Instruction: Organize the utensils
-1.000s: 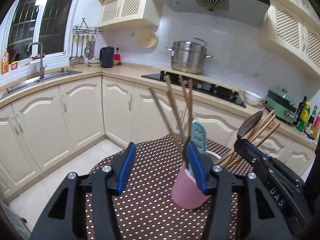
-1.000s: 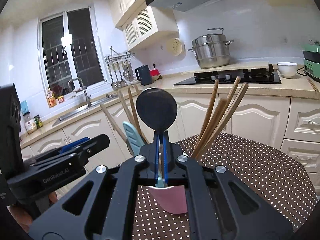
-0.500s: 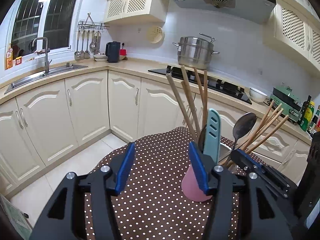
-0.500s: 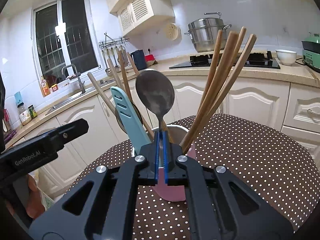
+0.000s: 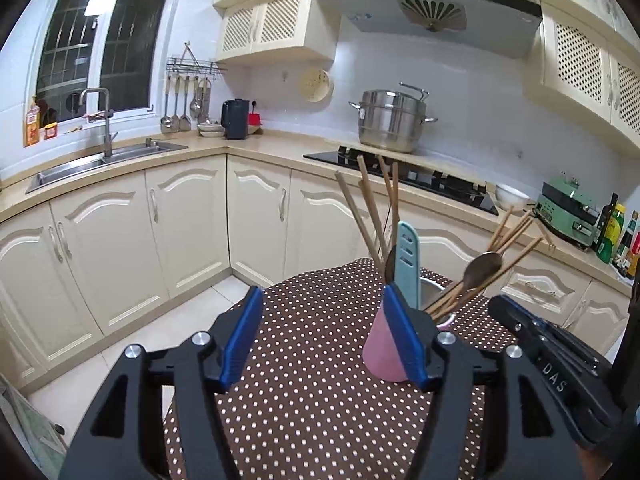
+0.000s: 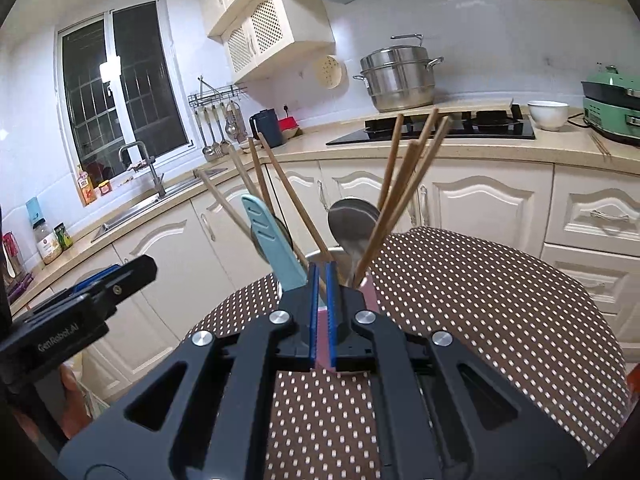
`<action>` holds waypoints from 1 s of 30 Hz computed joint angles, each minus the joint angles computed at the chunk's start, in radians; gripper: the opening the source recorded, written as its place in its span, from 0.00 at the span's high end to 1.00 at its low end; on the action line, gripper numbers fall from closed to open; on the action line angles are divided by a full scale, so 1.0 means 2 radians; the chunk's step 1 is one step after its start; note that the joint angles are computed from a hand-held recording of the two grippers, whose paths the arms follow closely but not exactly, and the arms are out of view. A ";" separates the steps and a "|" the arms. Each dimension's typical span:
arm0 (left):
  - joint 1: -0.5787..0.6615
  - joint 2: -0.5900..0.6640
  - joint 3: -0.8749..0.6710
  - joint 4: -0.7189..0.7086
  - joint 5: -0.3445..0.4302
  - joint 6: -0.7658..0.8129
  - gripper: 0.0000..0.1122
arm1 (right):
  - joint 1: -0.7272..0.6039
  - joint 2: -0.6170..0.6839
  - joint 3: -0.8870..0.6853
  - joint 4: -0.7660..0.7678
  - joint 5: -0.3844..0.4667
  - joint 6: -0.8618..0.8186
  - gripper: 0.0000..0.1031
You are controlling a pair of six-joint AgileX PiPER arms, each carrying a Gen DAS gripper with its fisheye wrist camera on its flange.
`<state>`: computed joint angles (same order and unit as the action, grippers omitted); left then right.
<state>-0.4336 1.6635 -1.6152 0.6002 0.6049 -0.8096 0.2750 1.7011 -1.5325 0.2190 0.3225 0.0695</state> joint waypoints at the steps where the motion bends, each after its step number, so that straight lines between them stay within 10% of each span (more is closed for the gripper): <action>1: -0.005 -0.009 0.008 0.008 0.002 -0.008 0.45 | 0.000 -0.008 0.006 -0.004 0.004 0.004 0.95; 12: -0.088 -0.134 0.104 0.105 0.063 -0.094 0.40 | 0.055 -0.161 0.110 -0.201 0.024 0.192 0.93; 15: -0.124 -0.163 0.122 0.144 0.092 -0.120 0.38 | 0.071 -0.196 0.135 -0.261 0.025 0.247 0.49; 30: -0.290 -0.217 0.140 0.269 0.237 -0.211 0.30 | 0.179 -0.302 0.180 -0.515 0.125 0.475 0.21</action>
